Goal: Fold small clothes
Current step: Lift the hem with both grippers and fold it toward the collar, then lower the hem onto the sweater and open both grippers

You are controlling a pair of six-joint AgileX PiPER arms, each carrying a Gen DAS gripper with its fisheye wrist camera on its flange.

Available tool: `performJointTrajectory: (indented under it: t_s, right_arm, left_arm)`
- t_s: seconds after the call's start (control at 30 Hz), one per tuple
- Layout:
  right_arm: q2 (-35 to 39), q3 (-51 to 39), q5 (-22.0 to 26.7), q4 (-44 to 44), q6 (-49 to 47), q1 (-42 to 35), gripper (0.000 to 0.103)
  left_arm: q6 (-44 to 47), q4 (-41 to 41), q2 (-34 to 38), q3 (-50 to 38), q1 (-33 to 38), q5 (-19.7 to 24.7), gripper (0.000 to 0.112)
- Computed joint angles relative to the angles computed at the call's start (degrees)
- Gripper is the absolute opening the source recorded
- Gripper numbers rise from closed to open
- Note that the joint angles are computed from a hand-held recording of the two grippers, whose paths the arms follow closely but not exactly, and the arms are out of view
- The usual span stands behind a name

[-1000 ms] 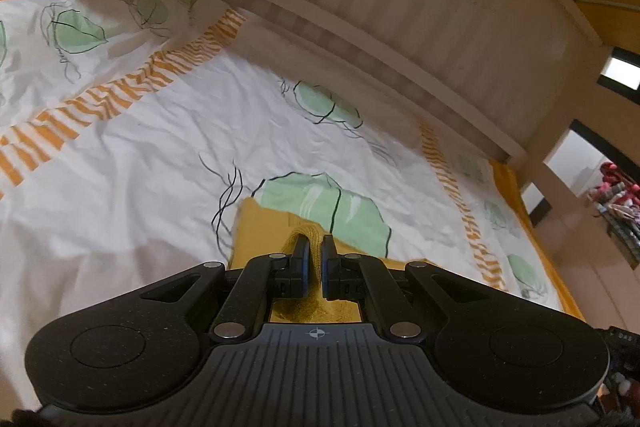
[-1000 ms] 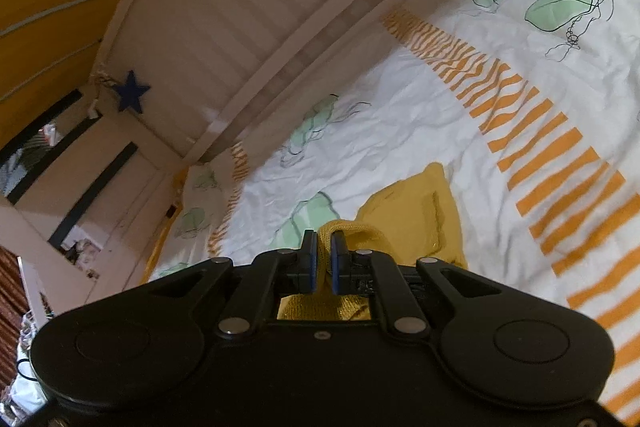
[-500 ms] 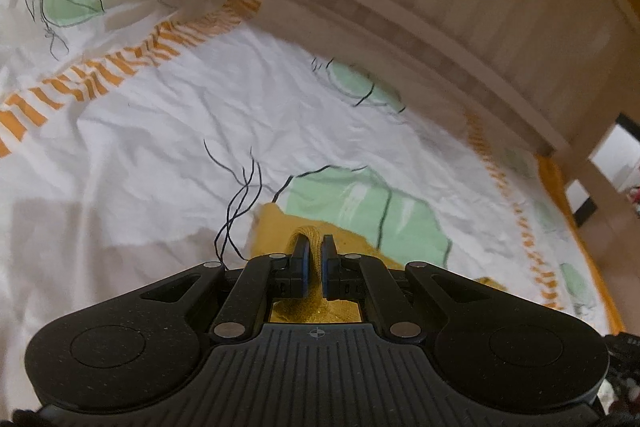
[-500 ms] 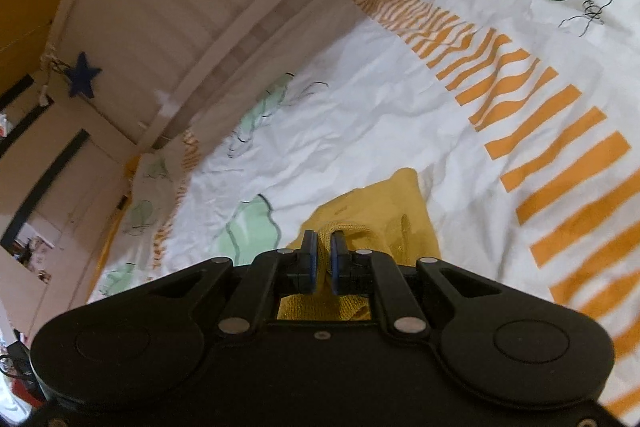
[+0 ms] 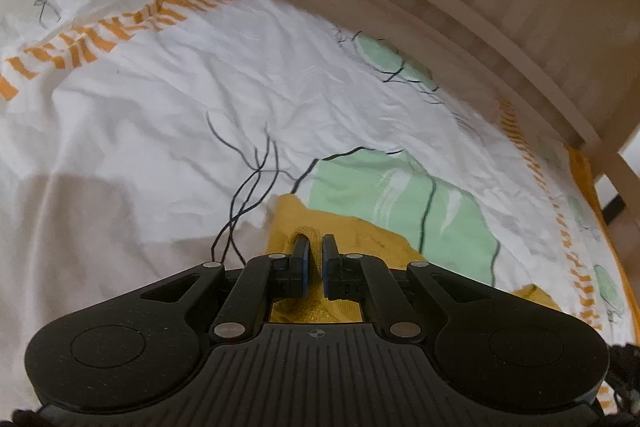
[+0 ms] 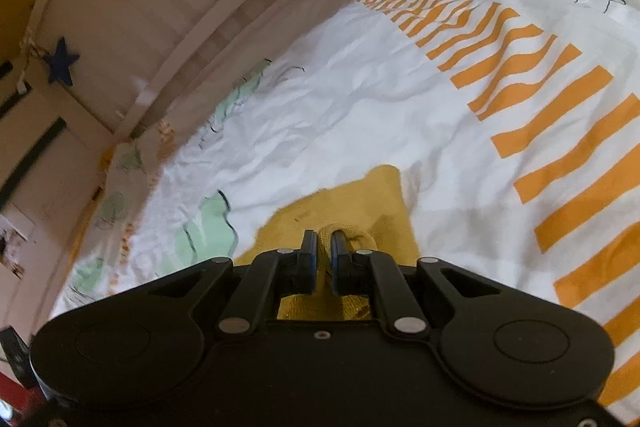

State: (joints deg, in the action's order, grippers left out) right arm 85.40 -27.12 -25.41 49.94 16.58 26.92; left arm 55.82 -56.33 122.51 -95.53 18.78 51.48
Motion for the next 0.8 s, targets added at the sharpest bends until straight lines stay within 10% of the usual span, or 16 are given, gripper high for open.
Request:
performJointTrajectory:
  t_s: [0.47,0.8]
  right_arm:
    - [-1.98,1.01,-3.43,9.0,-10.13,1.73,0.052]
    - [-4.27,-6.56,-10.98,36.33,-48.81,11.48,0.056]
  left_arm:
    - [3.67,-1.9,-1.69,1.63,-0.64,-5.63,0.034]
    - [25.0,-2.7,-12.73,15.67,-2.83,-2.23,0.035]
